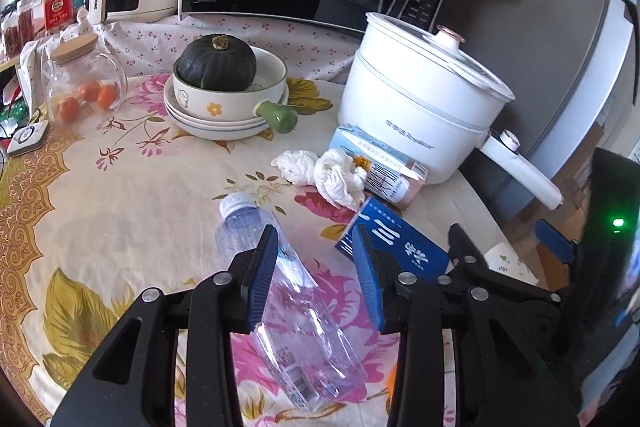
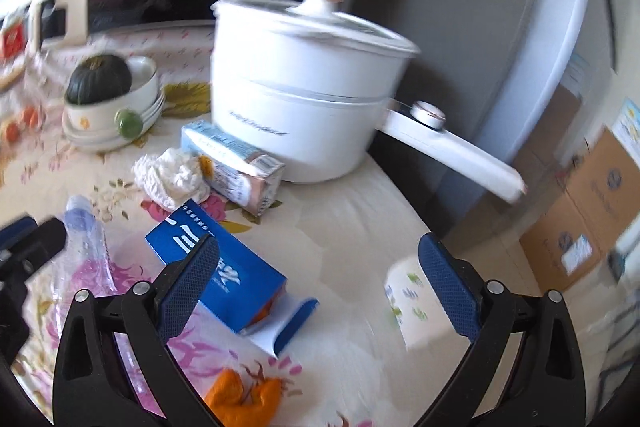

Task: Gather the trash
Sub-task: 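Move both tools from the bin to the table toward the blue box, then close the right tool on the blue tissue box while the left tool reaches the white tissue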

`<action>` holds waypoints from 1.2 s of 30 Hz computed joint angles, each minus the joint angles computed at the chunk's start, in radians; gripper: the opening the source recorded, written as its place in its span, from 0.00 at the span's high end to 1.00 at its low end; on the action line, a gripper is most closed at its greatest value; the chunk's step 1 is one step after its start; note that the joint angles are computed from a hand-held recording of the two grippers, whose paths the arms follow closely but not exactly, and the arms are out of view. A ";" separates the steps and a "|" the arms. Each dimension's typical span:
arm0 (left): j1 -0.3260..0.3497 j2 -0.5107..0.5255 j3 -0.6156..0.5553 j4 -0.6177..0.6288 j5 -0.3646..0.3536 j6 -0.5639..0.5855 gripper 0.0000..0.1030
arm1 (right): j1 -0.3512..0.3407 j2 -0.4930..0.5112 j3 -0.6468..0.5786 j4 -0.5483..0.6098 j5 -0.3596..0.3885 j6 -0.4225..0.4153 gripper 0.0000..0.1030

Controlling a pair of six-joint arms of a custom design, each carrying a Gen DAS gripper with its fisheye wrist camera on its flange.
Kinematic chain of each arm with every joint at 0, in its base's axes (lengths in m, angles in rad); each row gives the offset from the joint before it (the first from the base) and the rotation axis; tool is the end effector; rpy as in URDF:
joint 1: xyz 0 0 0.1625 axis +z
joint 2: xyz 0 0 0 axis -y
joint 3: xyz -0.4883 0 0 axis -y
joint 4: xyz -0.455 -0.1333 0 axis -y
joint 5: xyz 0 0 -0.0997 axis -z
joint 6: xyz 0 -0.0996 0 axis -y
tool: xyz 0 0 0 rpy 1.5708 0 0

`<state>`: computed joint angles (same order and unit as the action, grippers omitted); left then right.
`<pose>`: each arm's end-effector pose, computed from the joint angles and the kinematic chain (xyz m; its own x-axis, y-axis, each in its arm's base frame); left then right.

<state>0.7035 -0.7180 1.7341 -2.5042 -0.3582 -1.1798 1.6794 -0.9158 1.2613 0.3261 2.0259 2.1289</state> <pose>-0.3902 -0.6281 0.0539 -0.7666 -0.4751 -0.4321 0.1345 0.5391 -0.8314 0.1685 -0.7195 0.2619 -0.4354 -0.3951 0.8089 -0.8248 0.5352 -0.1826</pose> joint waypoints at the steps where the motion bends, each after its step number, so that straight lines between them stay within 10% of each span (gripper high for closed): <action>1: 0.003 -0.003 0.002 0.002 0.004 -0.003 0.62 | 0.005 0.020 -0.021 0.014 0.009 -0.029 0.07; 12: 0.039 -0.050 0.039 -0.015 0.006 -0.057 0.62 | 0.037 0.277 -0.367 0.449 0.064 -0.082 0.07; 23: 0.061 -0.053 0.048 -0.103 -0.039 -0.015 0.57 | 0.030 0.514 -0.784 0.947 0.015 0.036 0.07; 29: 0.075 -0.048 0.043 -0.154 -0.080 0.011 0.57 | 0.019 0.499 -0.726 0.915 0.051 -0.040 0.09; 31: 0.080 -0.042 0.034 -0.174 -0.094 0.033 0.56 | 0.015 0.505 -0.722 0.923 0.065 -0.031 0.45; 36: 0.106 -0.019 -0.011 -0.247 -0.158 0.112 0.48 | 0.000 0.474 -0.679 0.892 0.040 -0.006 0.48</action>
